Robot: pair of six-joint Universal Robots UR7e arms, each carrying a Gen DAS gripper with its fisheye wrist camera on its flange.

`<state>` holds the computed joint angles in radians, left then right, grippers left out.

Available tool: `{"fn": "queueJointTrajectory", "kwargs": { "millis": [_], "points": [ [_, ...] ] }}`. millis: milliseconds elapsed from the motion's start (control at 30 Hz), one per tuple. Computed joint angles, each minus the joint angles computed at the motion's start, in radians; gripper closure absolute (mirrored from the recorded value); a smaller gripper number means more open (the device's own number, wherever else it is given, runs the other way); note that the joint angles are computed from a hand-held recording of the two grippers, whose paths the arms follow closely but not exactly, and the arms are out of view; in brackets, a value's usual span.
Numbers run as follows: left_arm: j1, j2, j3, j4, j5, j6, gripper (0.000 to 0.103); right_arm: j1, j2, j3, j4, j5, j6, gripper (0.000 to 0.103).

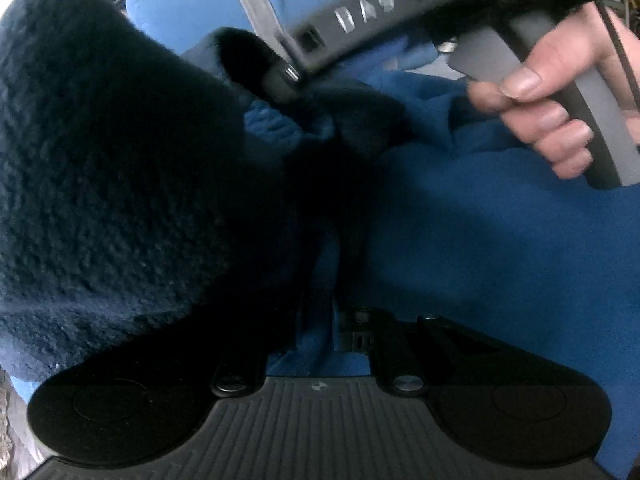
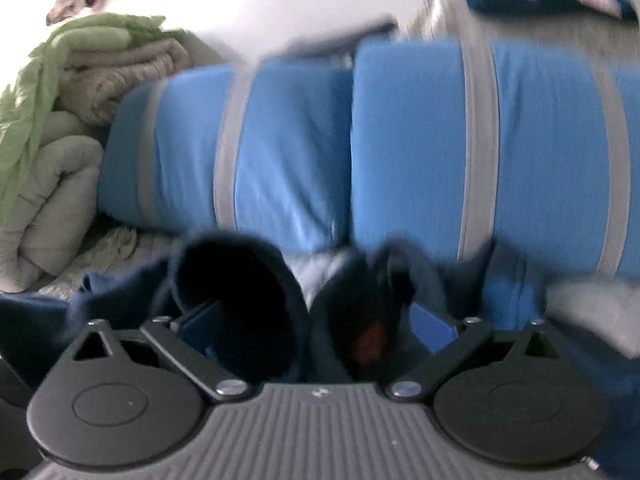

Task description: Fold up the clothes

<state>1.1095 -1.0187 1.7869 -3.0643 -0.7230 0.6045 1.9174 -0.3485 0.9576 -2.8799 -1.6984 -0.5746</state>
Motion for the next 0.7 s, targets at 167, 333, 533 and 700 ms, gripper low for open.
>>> {"fn": "queueJointTrajectory", "kwargs": {
  "millis": [167,333,533,700],
  "points": [
    [-0.013,-0.027,0.01,0.014,-0.041,-0.085,0.082,-0.042,-0.035,-0.019,0.292,0.037,0.256,0.087],
    [-0.025,-0.045,0.057,-0.126,-0.178,-0.066,0.061,-0.054,-0.073,0.012,0.379,0.068,0.291,0.088],
    [-0.02,-0.027,0.056,-0.281,-0.224,-0.071,0.056,-0.061,-0.09,-0.01,0.49,0.077,0.3,0.083],
    [-0.029,-0.037,0.064,-0.294,-0.22,-0.102,0.056,-0.071,-0.098,-0.013,0.513,0.089,0.327,0.071]
  ]
}}
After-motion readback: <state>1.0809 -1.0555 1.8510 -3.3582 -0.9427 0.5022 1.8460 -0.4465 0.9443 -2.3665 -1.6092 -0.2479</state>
